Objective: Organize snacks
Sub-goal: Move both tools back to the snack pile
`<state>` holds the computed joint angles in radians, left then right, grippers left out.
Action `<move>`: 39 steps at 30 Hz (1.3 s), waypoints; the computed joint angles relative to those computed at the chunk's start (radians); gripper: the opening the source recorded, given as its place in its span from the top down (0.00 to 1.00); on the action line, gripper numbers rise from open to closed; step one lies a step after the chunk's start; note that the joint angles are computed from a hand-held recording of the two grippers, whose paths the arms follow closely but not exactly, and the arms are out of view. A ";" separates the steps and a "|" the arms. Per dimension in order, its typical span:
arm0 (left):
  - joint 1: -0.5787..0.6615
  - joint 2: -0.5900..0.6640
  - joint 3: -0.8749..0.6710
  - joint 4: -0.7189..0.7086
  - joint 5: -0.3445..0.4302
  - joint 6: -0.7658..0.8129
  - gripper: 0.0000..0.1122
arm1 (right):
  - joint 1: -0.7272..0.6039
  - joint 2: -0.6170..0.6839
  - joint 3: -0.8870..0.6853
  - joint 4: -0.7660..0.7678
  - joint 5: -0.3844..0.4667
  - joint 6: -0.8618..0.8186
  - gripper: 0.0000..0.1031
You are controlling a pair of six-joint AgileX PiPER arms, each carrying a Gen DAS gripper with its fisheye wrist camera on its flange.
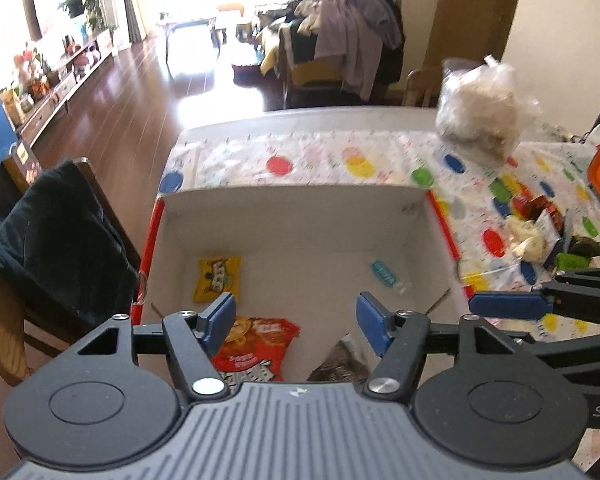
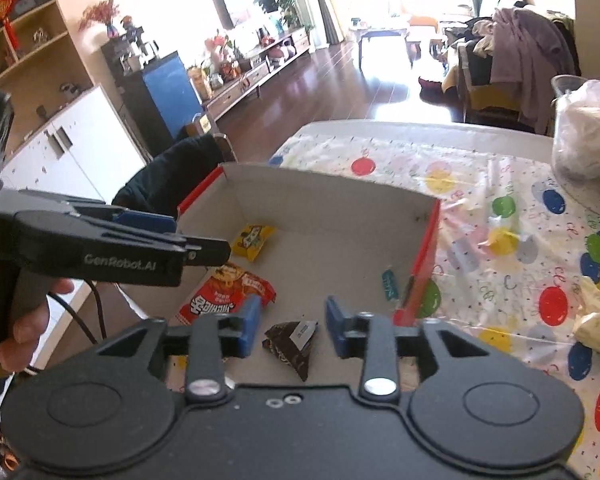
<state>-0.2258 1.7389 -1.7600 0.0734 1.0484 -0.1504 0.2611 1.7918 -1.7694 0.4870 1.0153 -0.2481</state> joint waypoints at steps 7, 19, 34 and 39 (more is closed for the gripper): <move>-0.077 -0.061 0.044 0.021 -0.071 -0.024 0.33 | -0.070 -0.107 0.111 0.029 -0.057 -0.065 0.14; -0.246 -0.071 0.047 0.067 -0.188 -0.122 0.23 | -0.297 -0.210 0.238 0.138 -0.013 -0.220 0.02; -0.434 0.174 -0.186 0.070 -0.109 -0.210 0.23 | -0.623 -0.176 0.256 0.176 0.114 -0.596 0.01; -0.473 0.320 -0.372 0.052 -0.008 -0.227 0.23 | -0.706 -0.092 0.201 0.181 0.156 -0.713 0.01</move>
